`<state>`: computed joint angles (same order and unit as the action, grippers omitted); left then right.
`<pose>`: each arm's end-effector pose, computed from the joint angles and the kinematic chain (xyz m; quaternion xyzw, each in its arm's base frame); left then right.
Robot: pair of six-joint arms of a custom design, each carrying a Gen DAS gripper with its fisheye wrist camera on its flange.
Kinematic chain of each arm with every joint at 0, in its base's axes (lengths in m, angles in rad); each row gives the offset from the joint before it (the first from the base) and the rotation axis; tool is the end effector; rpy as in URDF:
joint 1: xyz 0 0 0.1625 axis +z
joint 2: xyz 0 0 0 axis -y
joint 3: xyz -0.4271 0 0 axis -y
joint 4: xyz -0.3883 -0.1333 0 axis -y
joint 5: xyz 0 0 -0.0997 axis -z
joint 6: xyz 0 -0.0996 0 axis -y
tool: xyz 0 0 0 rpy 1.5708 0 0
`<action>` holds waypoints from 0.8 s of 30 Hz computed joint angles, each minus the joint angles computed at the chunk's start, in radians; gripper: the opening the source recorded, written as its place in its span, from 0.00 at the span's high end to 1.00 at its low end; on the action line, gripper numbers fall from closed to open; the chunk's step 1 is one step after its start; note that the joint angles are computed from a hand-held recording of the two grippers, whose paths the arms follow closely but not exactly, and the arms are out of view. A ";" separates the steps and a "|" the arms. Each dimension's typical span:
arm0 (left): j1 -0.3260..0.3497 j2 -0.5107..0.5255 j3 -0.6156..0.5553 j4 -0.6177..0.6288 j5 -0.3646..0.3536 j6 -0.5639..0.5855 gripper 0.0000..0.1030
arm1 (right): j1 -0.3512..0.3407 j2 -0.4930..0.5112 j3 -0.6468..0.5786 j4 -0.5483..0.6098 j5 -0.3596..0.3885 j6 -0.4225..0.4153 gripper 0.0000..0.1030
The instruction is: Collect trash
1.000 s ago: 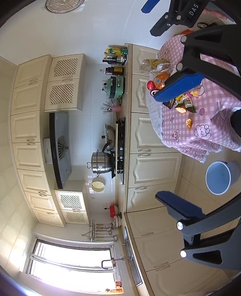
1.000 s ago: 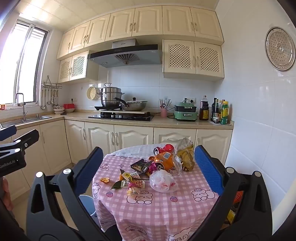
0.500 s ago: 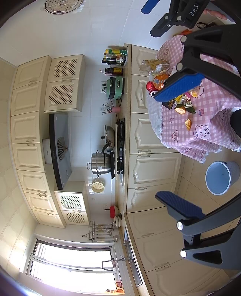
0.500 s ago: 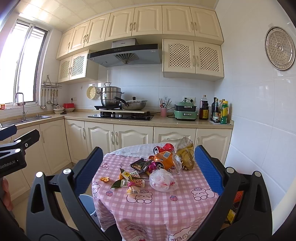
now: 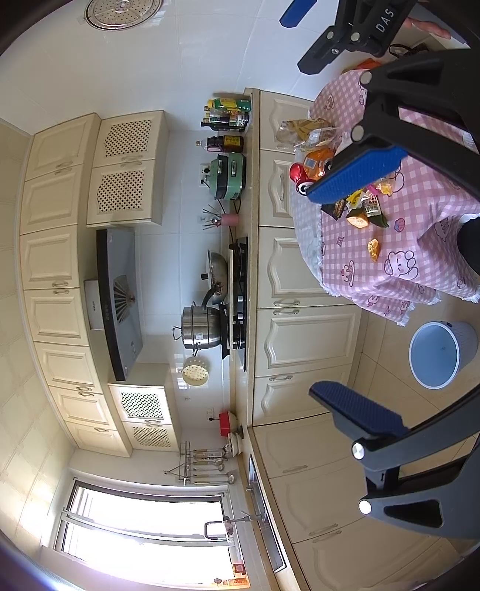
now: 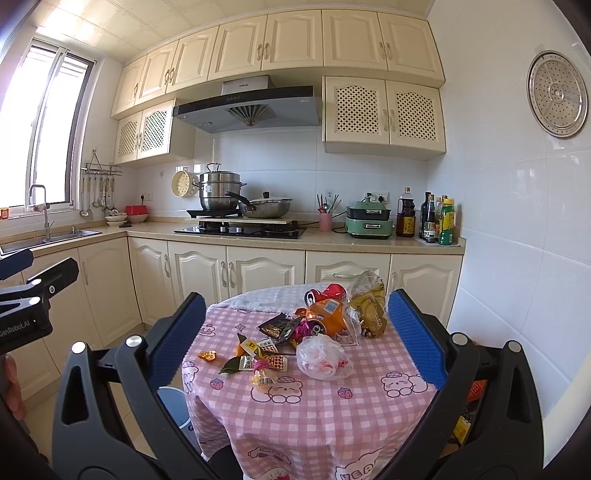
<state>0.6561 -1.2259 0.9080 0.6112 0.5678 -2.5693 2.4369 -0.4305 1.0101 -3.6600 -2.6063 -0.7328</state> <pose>-0.2919 -0.4990 0.5749 0.2655 0.7122 -0.5809 0.2913 0.6173 -0.4624 0.2245 0.2174 -0.6843 0.6180 0.3201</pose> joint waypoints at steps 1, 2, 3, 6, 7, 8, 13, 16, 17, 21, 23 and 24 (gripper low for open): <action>0.000 0.000 -0.001 0.002 0.001 -0.002 0.08 | 0.000 -0.001 -0.003 0.003 -0.001 -0.001 0.06; 0.000 0.001 -0.002 0.003 0.002 -0.002 0.08 | 0.000 -0.001 0.003 -0.002 0.000 -0.001 0.06; 0.001 0.002 -0.003 0.003 0.002 -0.001 0.08 | 0.000 -0.001 -0.001 0.002 -0.001 0.000 0.06; 0.002 0.001 -0.003 0.005 0.003 0.000 0.08 | 0.001 -0.002 0.003 0.000 -0.002 0.001 0.06; 0.003 0.002 -0.004 0.006 0.003 -0.001 0.08 | -0.006 -0.004 0.012 -0.008 0.003 0.001 0.06; 0.003 0.002 -0.004 0.007 0.004 -0.001 0.08 | -0.006 -0.005 0.015 -0.009 0.003 0.002 0.06; 0.001 0.001 -0.005 0.008 0.003 -0.003 0.08 | -0.005 -0.004 0.008 0.000 0.003 0.005 0.06; 0.002 0.000 -0.004 0.004 0.003 0.001 0.08 | -0.010 -0.006 0.023 -0.010 0.005 0.006 0.06; 0.003 0.000 -0.004 0.006 0.004 0.001 0.08 | -0.011 -0.008 0.033 -0.016 0.007 0.008 0.06; 0.002 0.004 -0.009 0.014 0.002 -0.004 0.08 | -0.010 -0.006 0.024 -0.010 0.005 0.008 0.06; 0.003 0.003 -0.008 0.013 0.004 -0.004 0.08 | -0.011 -0.007 0.030 -0.015 0.006 0.007 0.06; 0.003 0.004 -0.009 0.014 0.003 -0.005 0.08 | -0.011 -0.008 0.031 -0.013 0.006 0.009 0.06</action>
